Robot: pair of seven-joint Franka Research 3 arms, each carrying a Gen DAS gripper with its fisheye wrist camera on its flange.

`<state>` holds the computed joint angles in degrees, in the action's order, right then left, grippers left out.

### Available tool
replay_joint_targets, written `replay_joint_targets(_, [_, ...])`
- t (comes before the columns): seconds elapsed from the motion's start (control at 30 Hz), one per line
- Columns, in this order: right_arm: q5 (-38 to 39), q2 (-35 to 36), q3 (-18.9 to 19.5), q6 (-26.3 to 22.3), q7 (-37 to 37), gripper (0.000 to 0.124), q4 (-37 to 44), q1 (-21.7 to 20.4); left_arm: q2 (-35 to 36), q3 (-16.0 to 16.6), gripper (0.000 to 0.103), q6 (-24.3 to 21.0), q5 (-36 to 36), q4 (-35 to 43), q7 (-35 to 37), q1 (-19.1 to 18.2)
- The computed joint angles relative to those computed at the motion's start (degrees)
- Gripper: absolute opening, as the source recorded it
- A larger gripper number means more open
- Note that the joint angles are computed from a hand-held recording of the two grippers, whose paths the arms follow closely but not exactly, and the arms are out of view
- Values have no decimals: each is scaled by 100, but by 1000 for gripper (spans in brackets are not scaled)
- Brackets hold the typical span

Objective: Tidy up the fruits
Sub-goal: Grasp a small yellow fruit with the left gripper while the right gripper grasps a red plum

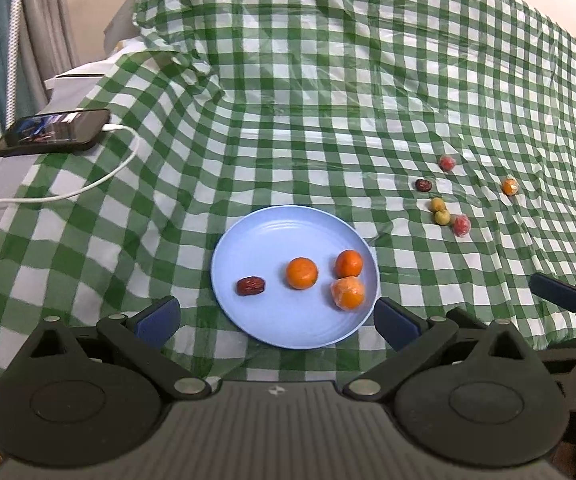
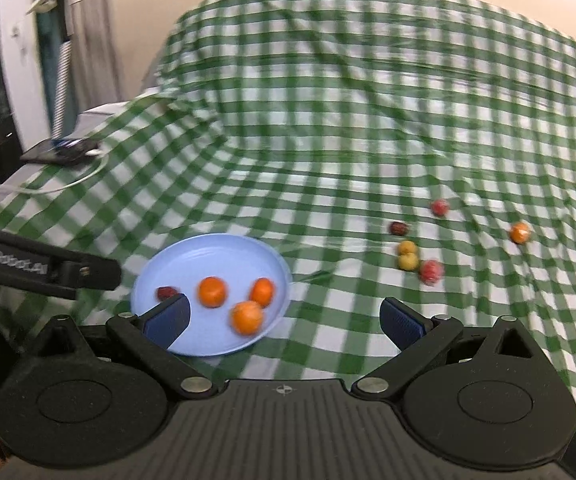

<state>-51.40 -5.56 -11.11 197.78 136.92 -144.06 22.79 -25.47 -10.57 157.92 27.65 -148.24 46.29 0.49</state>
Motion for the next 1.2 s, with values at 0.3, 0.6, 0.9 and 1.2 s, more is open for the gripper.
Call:
replay_joint_targets(0.3, [4638,512,1348,291,-3801,100,-260,-886,1022,-164,103,-73,296,911,-54,-76])
replay_joint_targets(0.6, [6245,2177,1307,538,-5252,96,1060,-1008,2604,-35,103,-348,677,2411,-92,-448])
replay_joint_targets(0.9, [5655,3973,2115,-10,-5665,54,3076,-2013,4033,235,103,-720,573,3919,196,-891])
replay_joint_targets(1.2, [4852,4579,3056,176,-5648,31,3462,-3086,5562,251,103,-847,-52,5581,924,-1126])
